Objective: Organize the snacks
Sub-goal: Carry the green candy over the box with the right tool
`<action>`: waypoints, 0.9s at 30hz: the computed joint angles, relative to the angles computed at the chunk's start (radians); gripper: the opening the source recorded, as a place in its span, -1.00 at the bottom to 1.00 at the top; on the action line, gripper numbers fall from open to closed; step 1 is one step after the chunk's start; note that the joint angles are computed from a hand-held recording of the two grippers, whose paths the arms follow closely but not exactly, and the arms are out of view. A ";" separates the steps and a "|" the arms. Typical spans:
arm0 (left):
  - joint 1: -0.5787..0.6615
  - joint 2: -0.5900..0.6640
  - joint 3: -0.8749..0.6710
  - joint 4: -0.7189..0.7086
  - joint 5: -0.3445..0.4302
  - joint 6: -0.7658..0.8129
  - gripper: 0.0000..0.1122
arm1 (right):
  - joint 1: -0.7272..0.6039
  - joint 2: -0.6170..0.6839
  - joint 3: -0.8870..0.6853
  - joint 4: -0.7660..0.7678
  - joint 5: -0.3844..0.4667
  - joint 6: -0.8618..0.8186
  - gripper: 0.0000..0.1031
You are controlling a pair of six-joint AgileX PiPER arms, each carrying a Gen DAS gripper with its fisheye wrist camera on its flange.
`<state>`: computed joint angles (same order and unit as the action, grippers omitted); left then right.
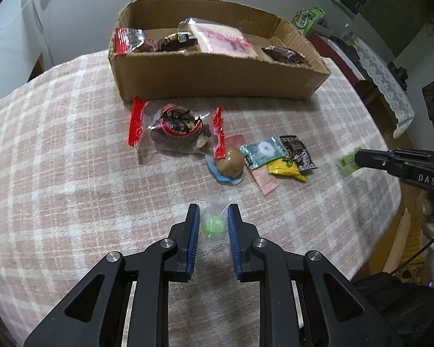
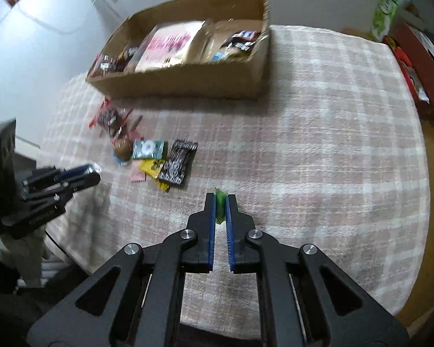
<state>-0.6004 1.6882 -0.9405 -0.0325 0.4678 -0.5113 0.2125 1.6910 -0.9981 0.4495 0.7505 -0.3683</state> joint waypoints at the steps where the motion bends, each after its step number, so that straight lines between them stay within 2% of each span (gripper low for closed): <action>1: 0.001 -0.004 -0.005 0.001 0.003 0.001 -0.68 | -0.014 -0.008 -0.006 0.007 0.010 -0.004 -0.87; 12: 0.041 -0.024 -0.101 0.010 0.043 0.039 -0.68 | -0.024 -0.013 -0.170 0.034 0.083 0.013 -0.87; 20: 0.116 0.025 -0.243 0.035 0.087 0.096 -0.68 | 0.006 0.099 -0.397 -0.003 0.105 0.049 -0.87; 27: 0.170 0.122 -0.404 0.042 0.124 0.134 -0.68 | 0.032 0.247 -0.637 -0.066 0.154 0.106 -0.87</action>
<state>-0.4301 1.8101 -1.3450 0.0092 0.5920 -0.3770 0.2444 1.9375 -1.6354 0.3835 0.9045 -0.2620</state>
